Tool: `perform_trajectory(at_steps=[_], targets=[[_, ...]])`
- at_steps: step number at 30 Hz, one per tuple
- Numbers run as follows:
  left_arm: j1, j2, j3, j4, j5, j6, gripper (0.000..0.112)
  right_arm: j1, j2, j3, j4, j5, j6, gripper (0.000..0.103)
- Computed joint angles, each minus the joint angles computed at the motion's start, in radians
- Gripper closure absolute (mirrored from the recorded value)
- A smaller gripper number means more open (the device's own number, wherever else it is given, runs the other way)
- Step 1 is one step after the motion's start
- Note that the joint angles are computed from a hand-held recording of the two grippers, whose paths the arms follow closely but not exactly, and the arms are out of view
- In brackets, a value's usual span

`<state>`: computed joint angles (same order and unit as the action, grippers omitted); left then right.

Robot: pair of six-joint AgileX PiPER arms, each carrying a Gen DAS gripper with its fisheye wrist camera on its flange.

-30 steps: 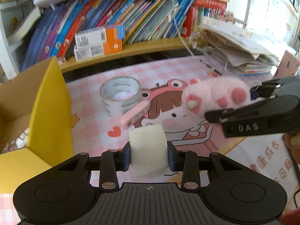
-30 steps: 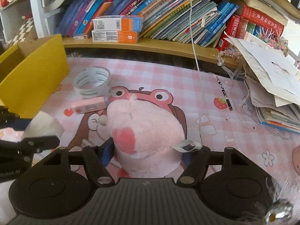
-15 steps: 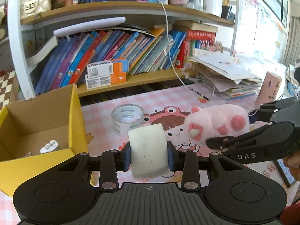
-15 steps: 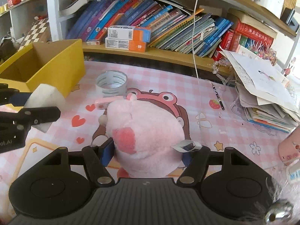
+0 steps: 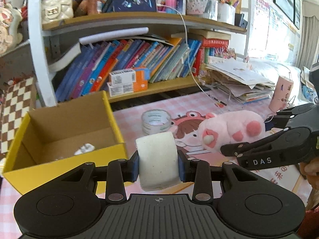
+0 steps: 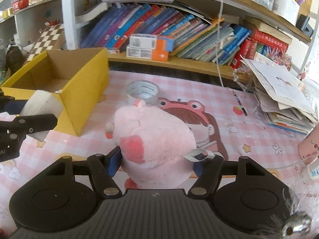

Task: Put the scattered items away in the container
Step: 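Lift the white cube with the left gripper while the right gripper carries the pig toward the box, then hold the white cube in the left gripper over the box opening while the right gripper holds the pig there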

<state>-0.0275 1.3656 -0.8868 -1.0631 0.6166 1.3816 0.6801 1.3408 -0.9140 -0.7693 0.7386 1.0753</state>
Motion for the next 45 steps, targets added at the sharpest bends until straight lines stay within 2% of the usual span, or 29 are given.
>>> perform_trajectory(at_steps=[10, 17, 29, 45], targets=[[0.204, 0.033, -0.051, -0.071, 0.174, 0.144, 0.078, 0.130, 0.098, -0.128, -0.071, 0.100, 0.097, 0.036], [0.304, 0.069, -0.103, -0.098, 0.244, 0.197, 0.078, 0.176, 0.184, -0.254, -0.080, 0.117, 0.061, 0.036], [0.405, 0.180, -0.246, -0.098, 0.257, 0.202, 0.078, 0.180, 0.375, -0.528, -0.053, 0.100, -0.084, 0.036], [0.360, 0.368, -0.439, -0.058, 0.186, 0.114, 0.078, 0.114, 0.600, -0.850, 0.080, 0.093, -0.354, 0.036]])
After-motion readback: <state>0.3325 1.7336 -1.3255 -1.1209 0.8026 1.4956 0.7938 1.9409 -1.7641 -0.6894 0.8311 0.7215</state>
